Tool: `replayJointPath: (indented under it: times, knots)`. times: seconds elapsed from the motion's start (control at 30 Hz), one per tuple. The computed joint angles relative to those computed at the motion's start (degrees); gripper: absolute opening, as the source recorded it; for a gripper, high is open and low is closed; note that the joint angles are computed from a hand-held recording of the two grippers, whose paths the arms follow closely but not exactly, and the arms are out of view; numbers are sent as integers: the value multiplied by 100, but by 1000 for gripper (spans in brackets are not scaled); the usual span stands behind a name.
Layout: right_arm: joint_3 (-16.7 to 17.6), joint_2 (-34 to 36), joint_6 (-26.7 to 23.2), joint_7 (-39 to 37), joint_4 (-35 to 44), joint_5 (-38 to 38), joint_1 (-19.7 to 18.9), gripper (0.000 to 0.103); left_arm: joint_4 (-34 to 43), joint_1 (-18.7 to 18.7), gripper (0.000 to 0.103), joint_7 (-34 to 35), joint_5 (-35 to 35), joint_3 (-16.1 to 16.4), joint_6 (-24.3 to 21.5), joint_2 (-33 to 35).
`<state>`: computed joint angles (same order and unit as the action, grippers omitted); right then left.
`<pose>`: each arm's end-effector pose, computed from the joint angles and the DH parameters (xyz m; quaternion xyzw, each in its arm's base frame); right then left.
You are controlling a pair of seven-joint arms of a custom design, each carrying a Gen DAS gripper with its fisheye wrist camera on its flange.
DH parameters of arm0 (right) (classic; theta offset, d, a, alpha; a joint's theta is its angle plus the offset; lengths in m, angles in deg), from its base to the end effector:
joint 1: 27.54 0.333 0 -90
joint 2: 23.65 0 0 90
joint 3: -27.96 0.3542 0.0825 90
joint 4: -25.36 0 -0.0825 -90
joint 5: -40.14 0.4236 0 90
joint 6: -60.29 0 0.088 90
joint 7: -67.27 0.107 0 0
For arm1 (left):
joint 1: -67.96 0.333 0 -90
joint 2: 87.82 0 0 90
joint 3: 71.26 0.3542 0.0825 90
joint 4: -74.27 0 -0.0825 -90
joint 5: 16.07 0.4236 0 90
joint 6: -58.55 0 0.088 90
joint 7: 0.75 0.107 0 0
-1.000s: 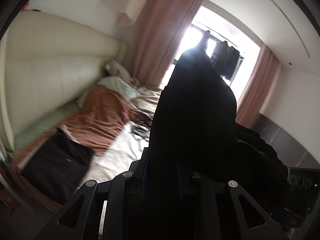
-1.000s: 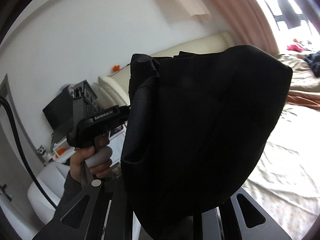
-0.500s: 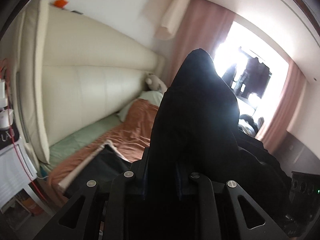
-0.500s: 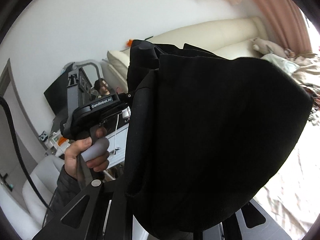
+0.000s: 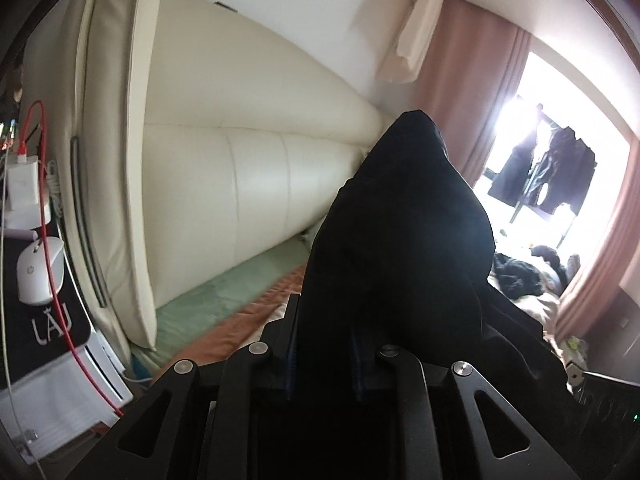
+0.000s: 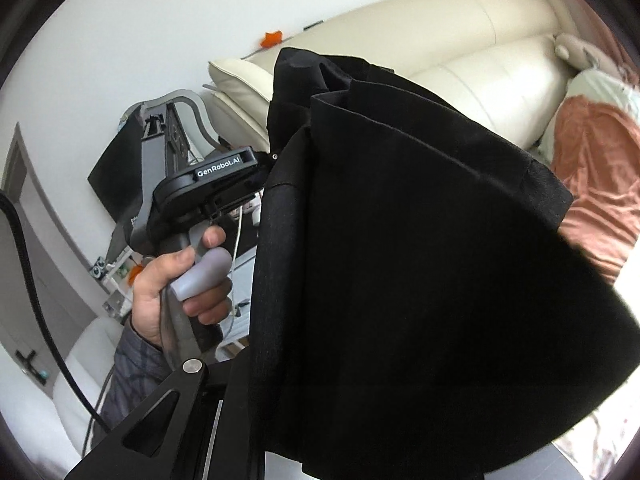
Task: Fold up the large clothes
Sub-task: 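Lift the folded jacket off the bed with both grippers, then carry the jacket with both grippers to the bed corner beside the headboard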
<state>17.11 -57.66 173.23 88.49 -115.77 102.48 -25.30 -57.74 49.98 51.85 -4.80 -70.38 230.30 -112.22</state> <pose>0.4108 -0.0159 0.5636 -0.7595 0.3761 0.0364 0.5295 0.4663 -0.1566 0.6714 -0.6500 0.5425 -0.4850 0.2188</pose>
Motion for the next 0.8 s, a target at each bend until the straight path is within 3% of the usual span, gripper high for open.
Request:
replayJointPath:
  times: [0.17,0.37,0.8]
  knots:
    - [11,616,-2,-32,195,149,91,17,290,14,21,236,-110,114,-81,513]
    - [-6,1432,-71,-55,607,349,-45,17,820,124,21,524,-600,-6,-56,1334]
    - [202,3105,-184,97,1762,739,-505,17,2716,948,19,685,-510,-970,-794,3289]
